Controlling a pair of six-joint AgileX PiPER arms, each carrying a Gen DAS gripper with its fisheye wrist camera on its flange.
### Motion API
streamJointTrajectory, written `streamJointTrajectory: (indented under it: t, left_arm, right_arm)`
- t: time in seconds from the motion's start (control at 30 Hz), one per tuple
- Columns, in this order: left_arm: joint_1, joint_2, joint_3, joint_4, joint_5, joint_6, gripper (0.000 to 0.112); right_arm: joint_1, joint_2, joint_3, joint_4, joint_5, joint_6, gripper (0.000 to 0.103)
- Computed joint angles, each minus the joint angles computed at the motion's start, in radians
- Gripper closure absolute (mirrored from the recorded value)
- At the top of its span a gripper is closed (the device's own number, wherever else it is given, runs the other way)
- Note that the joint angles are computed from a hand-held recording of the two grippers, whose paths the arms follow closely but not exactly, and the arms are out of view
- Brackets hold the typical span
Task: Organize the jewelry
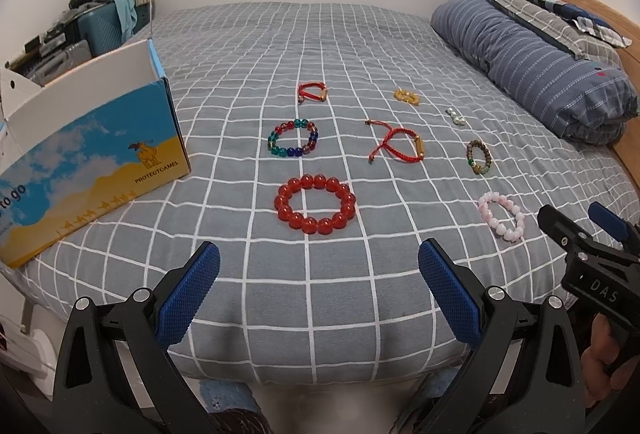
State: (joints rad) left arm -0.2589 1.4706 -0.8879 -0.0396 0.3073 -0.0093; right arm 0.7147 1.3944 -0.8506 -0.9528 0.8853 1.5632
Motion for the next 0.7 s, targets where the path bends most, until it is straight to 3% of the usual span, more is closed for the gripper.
streamJointTrajectory:
  t: [0.23,0.37,0.5,0.7]
  left_arm:
    - [0.025,0.038,-0.152,0.04,0.102,-0.053,0.015]
    - [0.038,0.129,-0.312,-0.034,0.191,0.016,0.015]
    - [0.067,0.252,-0.491,-0.216,0.298,0.172,0.015]
    - [0.028,0.487,-0.828,-0.069,0.418,0.041,0.015]
  right_arm:
    - [-0.092,0.012,-0.109,0.065,-0.014,-0.152,0.006]
    - [-0.194,0.049,-0.199,0.142,-0.079,-0.278,0.006]
    - [-0.295,0.134,-0.321,0.254,-0.099,-0.425,0.006]
    - [-0.437,0.346,-0.584,0.442,-0.075,-0.704,0.006]
